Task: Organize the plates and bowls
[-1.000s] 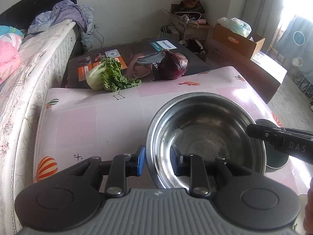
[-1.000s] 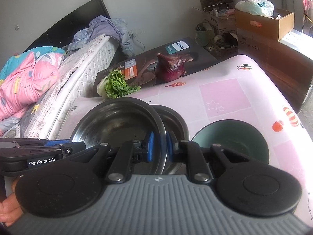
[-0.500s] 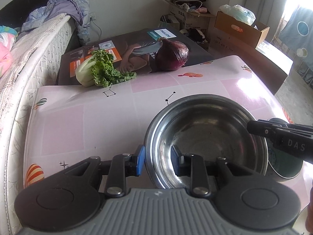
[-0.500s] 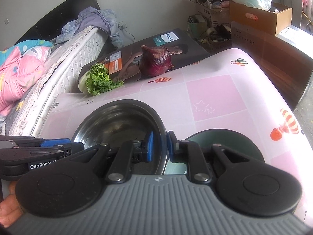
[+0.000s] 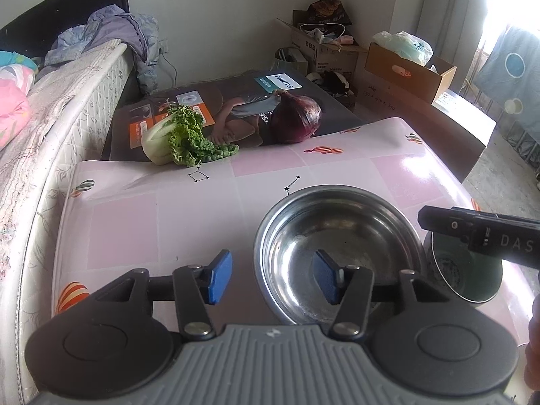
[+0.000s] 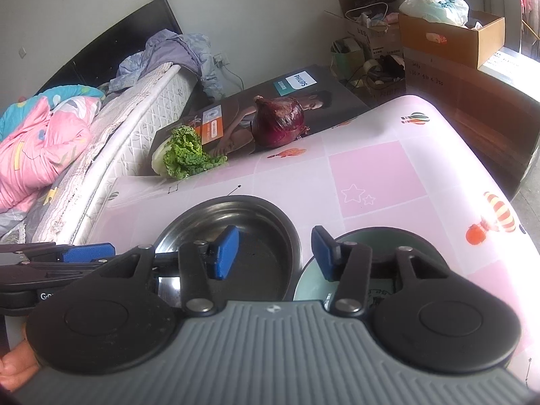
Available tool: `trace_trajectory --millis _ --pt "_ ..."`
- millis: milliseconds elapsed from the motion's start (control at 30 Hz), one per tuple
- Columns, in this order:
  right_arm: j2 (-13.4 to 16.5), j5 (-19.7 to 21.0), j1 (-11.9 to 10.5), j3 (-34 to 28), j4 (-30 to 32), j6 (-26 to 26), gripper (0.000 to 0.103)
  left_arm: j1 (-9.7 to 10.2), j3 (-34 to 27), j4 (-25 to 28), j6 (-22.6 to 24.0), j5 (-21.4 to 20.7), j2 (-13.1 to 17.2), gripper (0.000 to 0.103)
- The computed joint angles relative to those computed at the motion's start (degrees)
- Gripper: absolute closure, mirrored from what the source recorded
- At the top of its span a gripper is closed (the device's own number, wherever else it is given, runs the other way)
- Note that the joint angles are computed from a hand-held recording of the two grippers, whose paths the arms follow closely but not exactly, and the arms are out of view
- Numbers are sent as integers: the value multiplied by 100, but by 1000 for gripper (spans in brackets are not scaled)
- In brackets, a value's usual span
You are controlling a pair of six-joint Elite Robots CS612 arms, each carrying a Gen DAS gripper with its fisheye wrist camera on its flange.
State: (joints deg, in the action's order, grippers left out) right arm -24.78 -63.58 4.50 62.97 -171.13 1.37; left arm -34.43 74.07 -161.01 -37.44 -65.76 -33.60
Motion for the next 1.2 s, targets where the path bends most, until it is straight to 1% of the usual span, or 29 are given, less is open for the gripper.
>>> trace_trajectory --millis 133,267,367,467,533,667,833,967,1067,1200 --pt "-243 242 -95 397 -339 46 52 -72 277 -323 96 5 -190 40" --pt "-513 503 -238 869 -661 22 50 -157 545 -726 295 -108 -359 32" --pt "-703 559 -359 1232 -831 -6 49 -224 683 -937 408 -221 -446 30" --pt "-881 622 -518 1606 -925 69 49 -271 758 -1086 434 -408 -484 29" --pt "-965 558 -602 1808 -1007 99 49 -296 793 -1207 415 -557 -482 29" --pt "-1039 501 -753 2029 -1020 241 49 -365 757 -1331 379 -673 -414 29" --pt "-974 608 -884 1998 -838 499 49 -379 527 -1318 255 -1009 -234 37" --pt "-795 694 -897 1711 -557 657 49 -384 241 -1201 123 -1132 -41 47" --pt "-645 765 -896 1469 -346 702 53 -360 20 -1055 -9 -1242 92 57" --pt "-416 821 -862 1043 76 699 60 -343 -152 -955 -97 -1335 197 67"
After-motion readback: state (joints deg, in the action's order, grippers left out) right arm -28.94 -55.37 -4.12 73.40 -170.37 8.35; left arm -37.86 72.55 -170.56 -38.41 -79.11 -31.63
